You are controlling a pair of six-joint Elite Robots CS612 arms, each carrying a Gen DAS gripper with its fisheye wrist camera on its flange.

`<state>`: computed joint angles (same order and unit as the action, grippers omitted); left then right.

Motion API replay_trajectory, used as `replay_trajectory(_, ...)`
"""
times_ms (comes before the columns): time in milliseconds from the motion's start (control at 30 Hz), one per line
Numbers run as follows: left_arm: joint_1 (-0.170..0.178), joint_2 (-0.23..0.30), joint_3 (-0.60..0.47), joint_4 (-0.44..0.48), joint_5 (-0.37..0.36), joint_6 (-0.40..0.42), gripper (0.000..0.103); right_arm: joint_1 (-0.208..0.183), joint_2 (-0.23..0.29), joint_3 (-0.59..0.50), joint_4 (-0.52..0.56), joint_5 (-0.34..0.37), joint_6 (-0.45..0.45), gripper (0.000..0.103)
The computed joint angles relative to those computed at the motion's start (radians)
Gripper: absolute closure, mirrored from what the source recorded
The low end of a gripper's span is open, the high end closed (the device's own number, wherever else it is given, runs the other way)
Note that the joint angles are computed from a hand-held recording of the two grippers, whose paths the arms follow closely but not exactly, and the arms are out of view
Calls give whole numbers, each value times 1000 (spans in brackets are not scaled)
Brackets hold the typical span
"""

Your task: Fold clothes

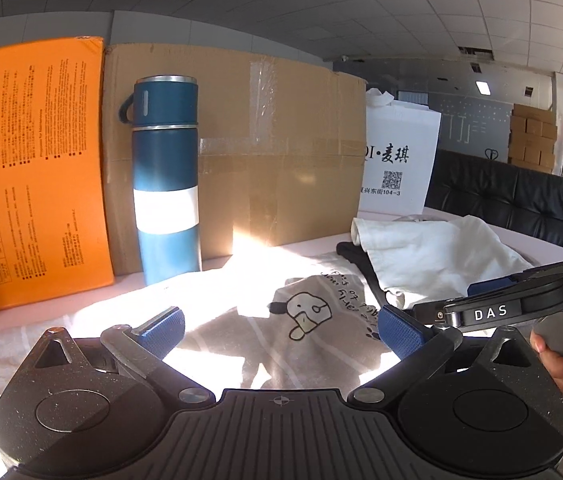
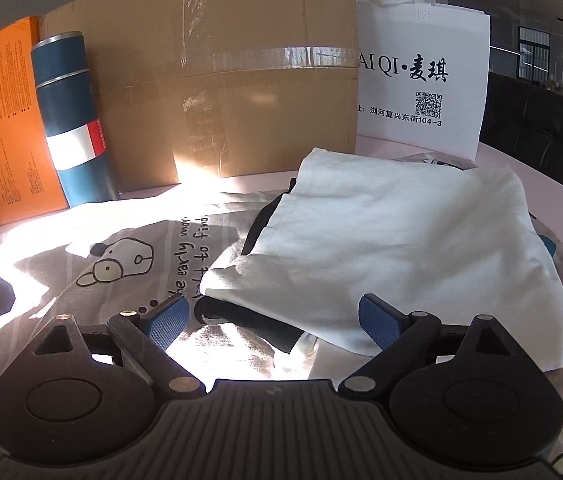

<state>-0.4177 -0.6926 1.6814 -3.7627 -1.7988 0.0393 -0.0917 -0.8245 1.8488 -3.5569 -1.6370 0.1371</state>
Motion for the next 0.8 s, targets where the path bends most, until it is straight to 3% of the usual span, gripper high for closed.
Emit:
replay_trajectory(100, -1, 3, -17, 12, 5, -22, 0, -9, 16, -13, -16, 4, 97, 33)
replay_trajectory(233, -5, 13, -46, 47, -24, -99, 0, -48, 14, 12, -79, 84, 294, 66)
replay_trajectory(333, -19, 23, -61, 83, -56, -136, 0, -62, 19, 25, -133, 132, 326, 85)
replay_trajectory(467, -38, 37, -83, 133, -116, -156, 0, -103, 25, 59, -276, 240, 478, 89)
replay_trajectory(600, -52, 51, -123, 206, -179, -182, 0, -150, 34, 73, -329, 364, 634, 89)
replay_trajectory(800, -66, 85, -198, 301, -249, -282, 4, -160, 32, 72, -317, 411, 672, 83)
